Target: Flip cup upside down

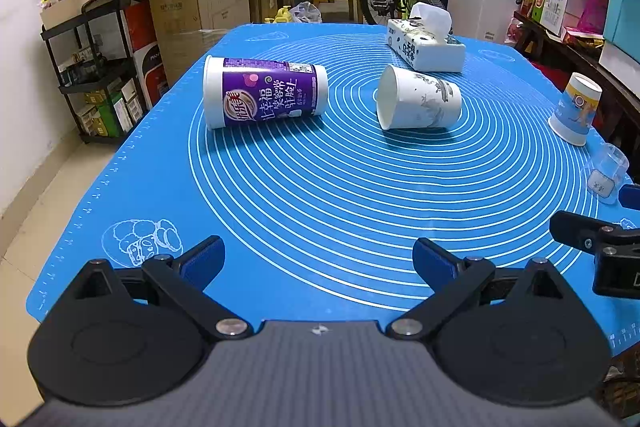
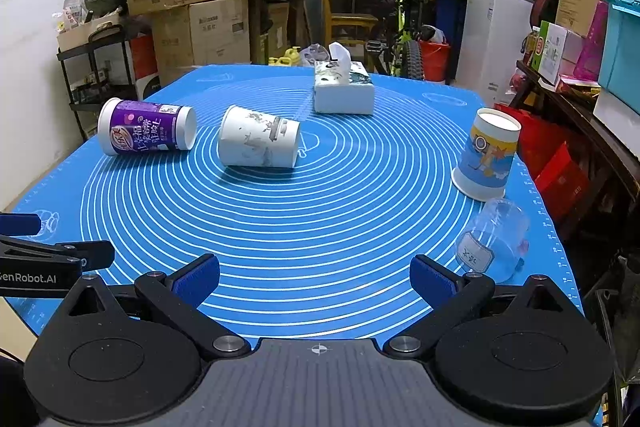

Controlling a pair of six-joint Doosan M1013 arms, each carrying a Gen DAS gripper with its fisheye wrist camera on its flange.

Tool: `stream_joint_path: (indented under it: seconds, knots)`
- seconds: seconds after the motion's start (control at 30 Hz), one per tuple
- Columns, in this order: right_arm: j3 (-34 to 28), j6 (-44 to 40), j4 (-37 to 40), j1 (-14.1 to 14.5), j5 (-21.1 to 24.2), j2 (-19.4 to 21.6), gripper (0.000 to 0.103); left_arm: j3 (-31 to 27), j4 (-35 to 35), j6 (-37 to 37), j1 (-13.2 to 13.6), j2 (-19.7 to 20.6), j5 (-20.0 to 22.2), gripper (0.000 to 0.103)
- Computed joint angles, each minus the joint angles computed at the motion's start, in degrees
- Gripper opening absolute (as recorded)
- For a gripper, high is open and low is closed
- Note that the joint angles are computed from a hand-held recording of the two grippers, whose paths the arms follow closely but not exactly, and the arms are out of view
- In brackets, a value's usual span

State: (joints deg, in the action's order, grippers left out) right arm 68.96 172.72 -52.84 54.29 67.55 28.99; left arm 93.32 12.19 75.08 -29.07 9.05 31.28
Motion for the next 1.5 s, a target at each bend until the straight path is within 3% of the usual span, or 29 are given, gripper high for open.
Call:
stream_joint_path:
  seconds: [1.5]
  knots:
    - [-0.33,-2.36,0.64,-0.2,-1.23,0.02,0.101,0.61,0.3,0.53,0.39,0.48,-0.55,0.099]
